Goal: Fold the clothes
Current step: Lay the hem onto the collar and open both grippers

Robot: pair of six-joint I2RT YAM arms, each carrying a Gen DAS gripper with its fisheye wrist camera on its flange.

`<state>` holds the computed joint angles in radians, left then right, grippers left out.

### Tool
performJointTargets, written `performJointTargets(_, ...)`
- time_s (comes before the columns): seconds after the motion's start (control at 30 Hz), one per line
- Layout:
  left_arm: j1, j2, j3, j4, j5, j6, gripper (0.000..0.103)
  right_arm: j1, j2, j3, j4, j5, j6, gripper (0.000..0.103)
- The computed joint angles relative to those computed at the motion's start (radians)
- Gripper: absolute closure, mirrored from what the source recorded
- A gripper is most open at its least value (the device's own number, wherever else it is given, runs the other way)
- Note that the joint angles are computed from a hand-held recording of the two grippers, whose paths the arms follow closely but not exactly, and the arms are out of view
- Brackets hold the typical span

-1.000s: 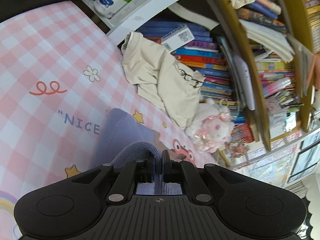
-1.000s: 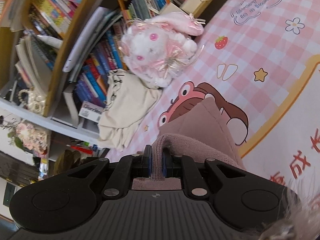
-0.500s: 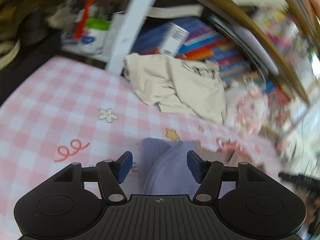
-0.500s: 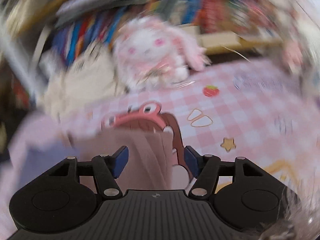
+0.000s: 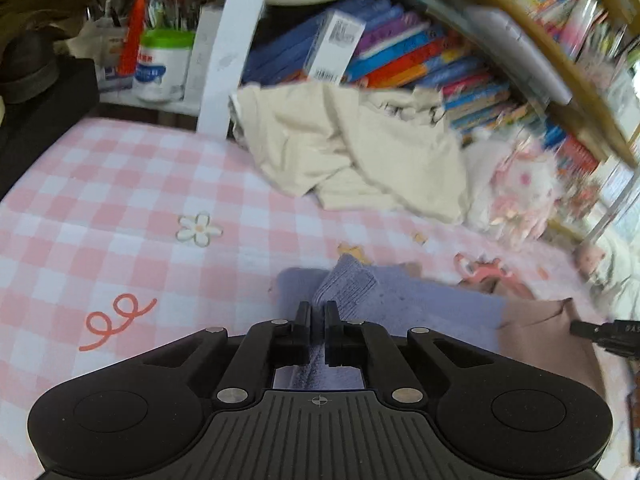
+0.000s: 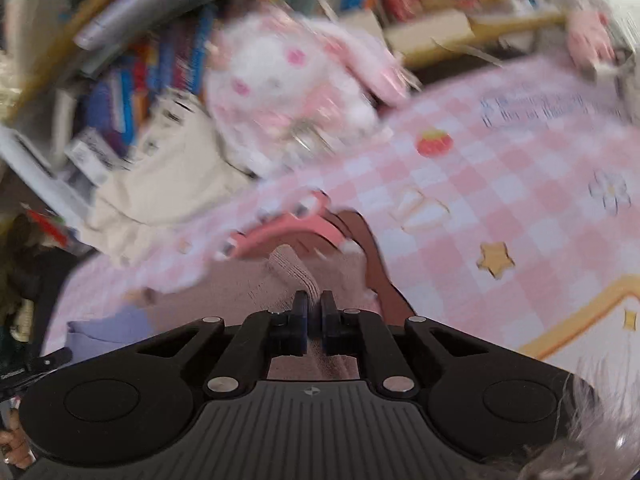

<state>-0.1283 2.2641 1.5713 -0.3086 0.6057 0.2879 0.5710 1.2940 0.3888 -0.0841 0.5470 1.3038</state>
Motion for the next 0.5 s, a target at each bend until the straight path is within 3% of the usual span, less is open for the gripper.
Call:
performJointTargets(0.1,-0.016,0.024,0.004,0.025,-0.038,-0.005,0.098,-0.044,0.075,0.006,0.057,-0.034,-0.015,0.097)
performJointTargets(0.33,-0.016,0.018,0.008,0.022,-0.051,-0.025,0.087,-0.044,0.086,0.055,-0.014,-0.022,-0.071,0.095)
performJointTargets(0.37,-0.016,0.015,0.007,0.020,-0.056,-0.027,0.079,-0.034,0.086,0.069,-0.042,-0.007,-0.073,0.092)
performJointTargets(0.43,-0.013,-0.010,-0.016,0.033,-0.081,-0.042,0.068,0.003,0.078,0.092,-0.119,0.038,-0.046,0.075)
performJointTargets(0.47,-0.008,-0.026,-0.036,0.047,-0.084,-0.045,0.065,0.023,0.074,0.107,-0.168,0.062,-0.028,0.059)
performJointTargets(0.5,-0.001,-0.045,-0.058,0.060,-0.081,-0.041,0.064,0.044,0.072,0.122,-0.216,0.085,-0.009,0.054)
